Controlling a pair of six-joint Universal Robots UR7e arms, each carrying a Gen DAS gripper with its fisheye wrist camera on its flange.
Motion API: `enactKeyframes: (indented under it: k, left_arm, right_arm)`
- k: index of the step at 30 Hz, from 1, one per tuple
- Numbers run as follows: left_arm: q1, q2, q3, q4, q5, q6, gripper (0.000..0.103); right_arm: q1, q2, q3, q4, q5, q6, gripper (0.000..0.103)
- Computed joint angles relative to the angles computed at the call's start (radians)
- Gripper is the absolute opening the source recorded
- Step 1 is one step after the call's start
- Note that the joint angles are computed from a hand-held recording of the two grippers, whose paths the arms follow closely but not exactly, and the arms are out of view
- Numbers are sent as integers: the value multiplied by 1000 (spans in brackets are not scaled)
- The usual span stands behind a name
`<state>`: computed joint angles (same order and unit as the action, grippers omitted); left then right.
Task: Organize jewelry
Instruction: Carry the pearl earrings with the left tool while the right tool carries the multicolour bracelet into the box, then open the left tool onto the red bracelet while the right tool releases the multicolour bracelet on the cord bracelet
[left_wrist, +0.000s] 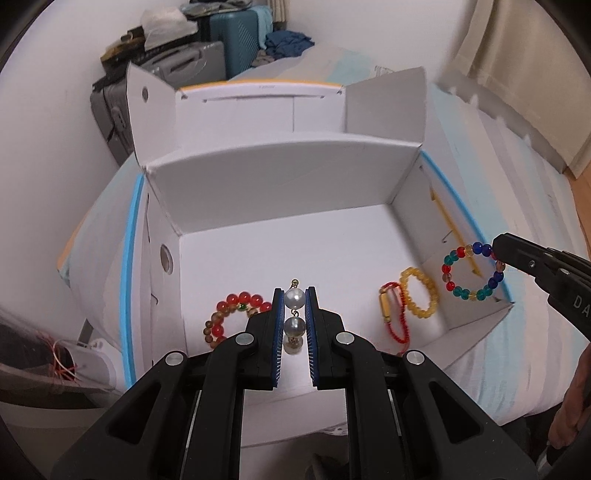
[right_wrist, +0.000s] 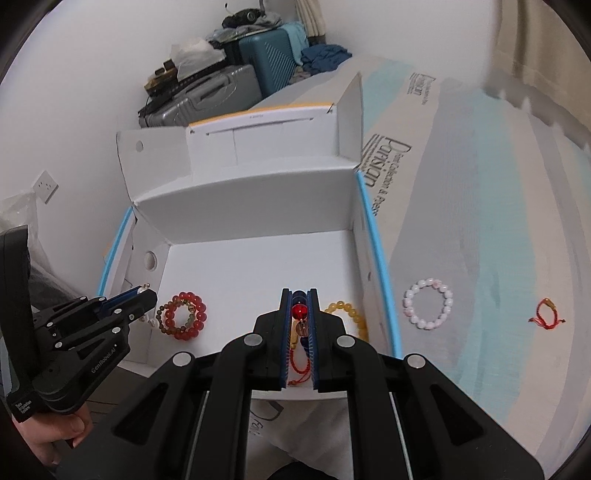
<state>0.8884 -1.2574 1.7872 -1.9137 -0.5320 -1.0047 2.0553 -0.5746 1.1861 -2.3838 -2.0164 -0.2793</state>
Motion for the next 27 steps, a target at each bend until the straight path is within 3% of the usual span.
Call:
enactKeyframes:
  k: [5, 6, 18, 27]
  left_arm:
    - [40, 7, 7, -35, -26, 21, 10]
    - [45, 9, 7, -38, -31, 23, 10]
    - [106, 20, 5, -14, -67, 5, 10]
    - [106, 26, 1, 20, -49, -30, 13]
  right_arm:
    - [-12, 36, -24, 29, -6, 3, 7]
    - [-14, 44, -30, 35, -8, 4, 0]
    - [-39, 96, -74, 86, -14, 14, 0]
    - [-45, 95, -55, 85, -14, 22, 4]
